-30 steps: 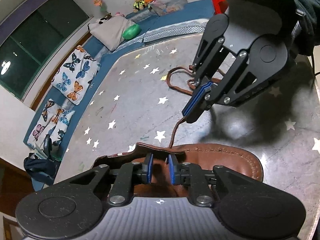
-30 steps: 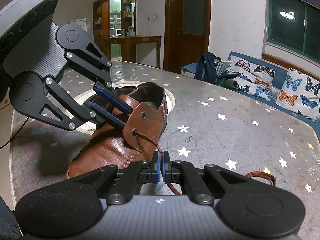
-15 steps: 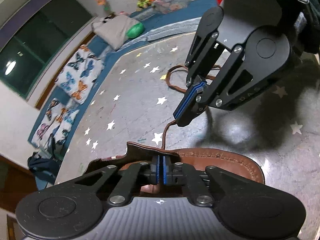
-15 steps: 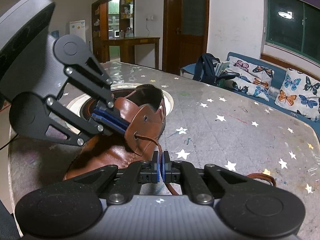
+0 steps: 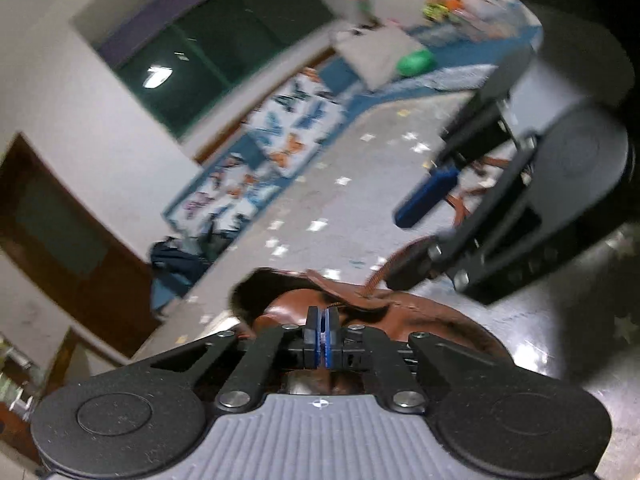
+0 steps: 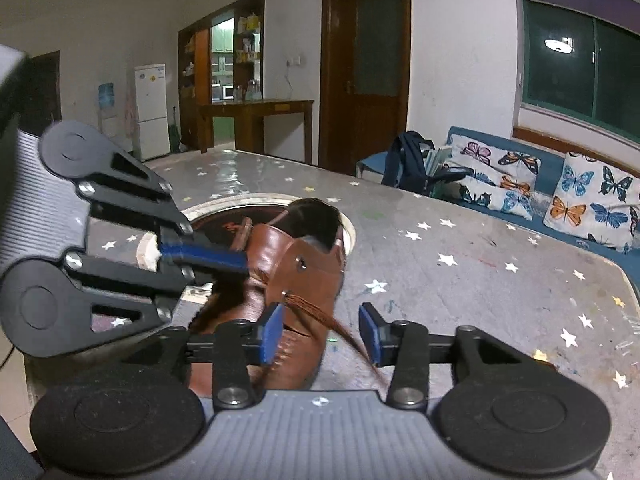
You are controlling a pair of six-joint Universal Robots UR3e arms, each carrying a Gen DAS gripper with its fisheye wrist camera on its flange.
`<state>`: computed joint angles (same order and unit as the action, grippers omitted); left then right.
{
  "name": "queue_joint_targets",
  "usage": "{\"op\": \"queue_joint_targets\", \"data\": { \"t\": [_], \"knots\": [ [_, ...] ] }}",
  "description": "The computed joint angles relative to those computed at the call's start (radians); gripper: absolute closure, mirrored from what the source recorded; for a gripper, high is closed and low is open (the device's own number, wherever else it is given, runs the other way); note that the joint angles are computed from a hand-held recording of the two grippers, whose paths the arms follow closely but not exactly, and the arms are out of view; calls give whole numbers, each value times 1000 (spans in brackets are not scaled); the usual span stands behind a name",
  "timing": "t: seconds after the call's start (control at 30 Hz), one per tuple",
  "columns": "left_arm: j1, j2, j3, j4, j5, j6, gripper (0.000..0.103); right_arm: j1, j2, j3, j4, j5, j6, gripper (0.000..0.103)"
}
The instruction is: Lace up shoes with both hands
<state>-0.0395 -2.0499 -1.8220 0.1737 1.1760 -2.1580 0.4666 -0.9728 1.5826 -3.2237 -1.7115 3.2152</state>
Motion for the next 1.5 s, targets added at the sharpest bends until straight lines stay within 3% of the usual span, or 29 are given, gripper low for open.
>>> {"op": "queue_joint_targets", "data": {
  "t": [0.17, 0.37, 0.5, 0.67, 0.77, 0.87, 1.0, 1.13, 1.27, 1.5],
  "knots": [
    [57, 82, -87, 37, -44, -122, 101, 33, 65, -72, -3, -38, 0, 53],
    [126, 160, -137, 5, -101, -275, 101, 113, 197, -223, -3, -218, 20, 47],
    [188, 224, -185, -19, -154, -298, 101, 178, 288, -333, 5, -375, 7, 45],
    [259, 280, -237, 4, -190, -339, 101, 216, 362, -443, 34, -478, -7, 41],
    [306, 305, -249, 3, -227, -374, 101, 215, 353, -427, 12, -435, -4, 40],
    [348, 332, -269, 22, -256, -395, 101, 229, 407, -540, 88, -507, -1, 40],
    [398, 360, -291, 70, -267, -432, 101, 226, 414, -552, 102, -519, 31, 39],
    [428, 365, -304, 134, -216, -478, 101, 251, 453, -606, 118, -602, 32, 38],
    [477, 387, -311, 105, -208, -488, 101, 265, 483, -653, 132, -653, 25, 37],
    [466, 353, -325, 225, -27, -523, 101, 275, 504, -686, 141, -704, 25, 36]
  ]
}}
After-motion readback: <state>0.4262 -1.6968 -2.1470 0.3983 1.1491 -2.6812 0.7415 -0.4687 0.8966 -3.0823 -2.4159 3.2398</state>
